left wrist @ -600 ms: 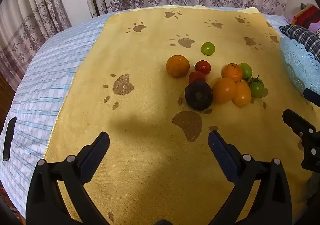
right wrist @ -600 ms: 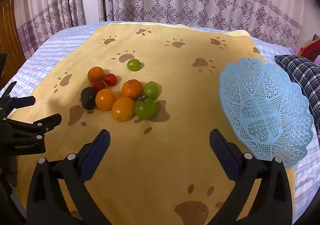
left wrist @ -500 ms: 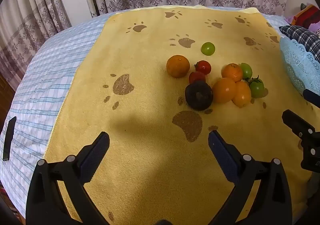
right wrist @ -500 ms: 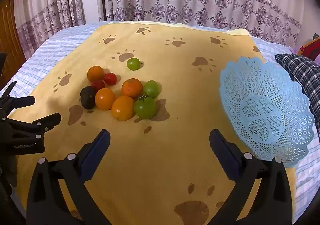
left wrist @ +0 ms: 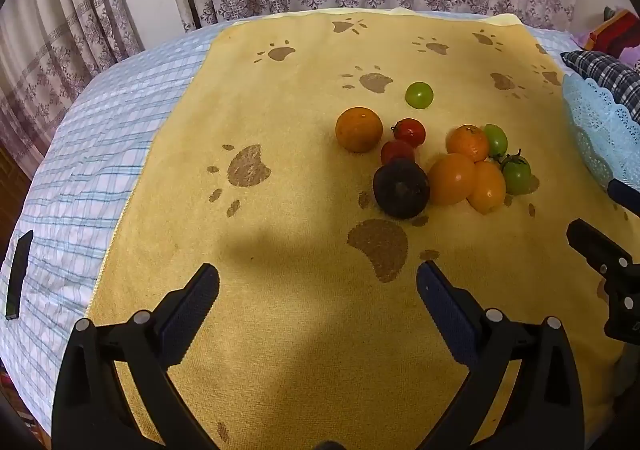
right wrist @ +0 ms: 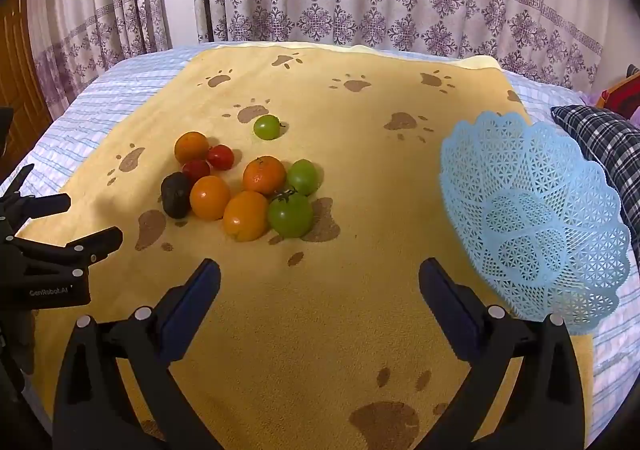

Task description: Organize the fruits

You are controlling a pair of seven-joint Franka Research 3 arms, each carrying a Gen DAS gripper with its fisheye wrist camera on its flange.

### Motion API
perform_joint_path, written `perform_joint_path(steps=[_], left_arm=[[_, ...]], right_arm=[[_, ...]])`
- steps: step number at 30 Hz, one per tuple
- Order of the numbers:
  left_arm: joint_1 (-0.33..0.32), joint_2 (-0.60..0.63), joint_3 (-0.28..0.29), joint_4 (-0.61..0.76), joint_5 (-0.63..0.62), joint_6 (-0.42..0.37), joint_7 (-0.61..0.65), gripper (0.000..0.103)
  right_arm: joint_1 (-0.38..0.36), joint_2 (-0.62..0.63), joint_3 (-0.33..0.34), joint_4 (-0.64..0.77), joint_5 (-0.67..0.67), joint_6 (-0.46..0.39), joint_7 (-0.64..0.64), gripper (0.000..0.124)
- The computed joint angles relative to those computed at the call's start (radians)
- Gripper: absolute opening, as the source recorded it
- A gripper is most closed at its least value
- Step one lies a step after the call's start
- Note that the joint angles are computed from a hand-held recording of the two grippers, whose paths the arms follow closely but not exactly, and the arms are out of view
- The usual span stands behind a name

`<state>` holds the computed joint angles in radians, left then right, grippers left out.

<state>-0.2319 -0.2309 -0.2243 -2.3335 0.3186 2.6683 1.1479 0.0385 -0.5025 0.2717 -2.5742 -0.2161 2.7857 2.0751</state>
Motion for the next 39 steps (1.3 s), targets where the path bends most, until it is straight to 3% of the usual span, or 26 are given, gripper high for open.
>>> perform_joint_path(steps=[6,10,39], left_arm=[[-0.001,0.001,0.001,0.000,-0.001,0.002,0.003,0.098],[0.000,0.002,0.000,0.002,0.002,0.001,0.000,0.098],[0.002,-0.003,-0.002,-0.003,0.015,0.001,-0.009,0.098]], right_arm=[[-0.033,0.028,0.036,-0.015,-0.041,0.057,0.052,0.101],[-0.011,0.014,0.009,-0.011,-0.024,0.039,0.028,0.101],[-0.009,0.006,0.003,-0.011,0.004,0.036,0.017,0.101]])
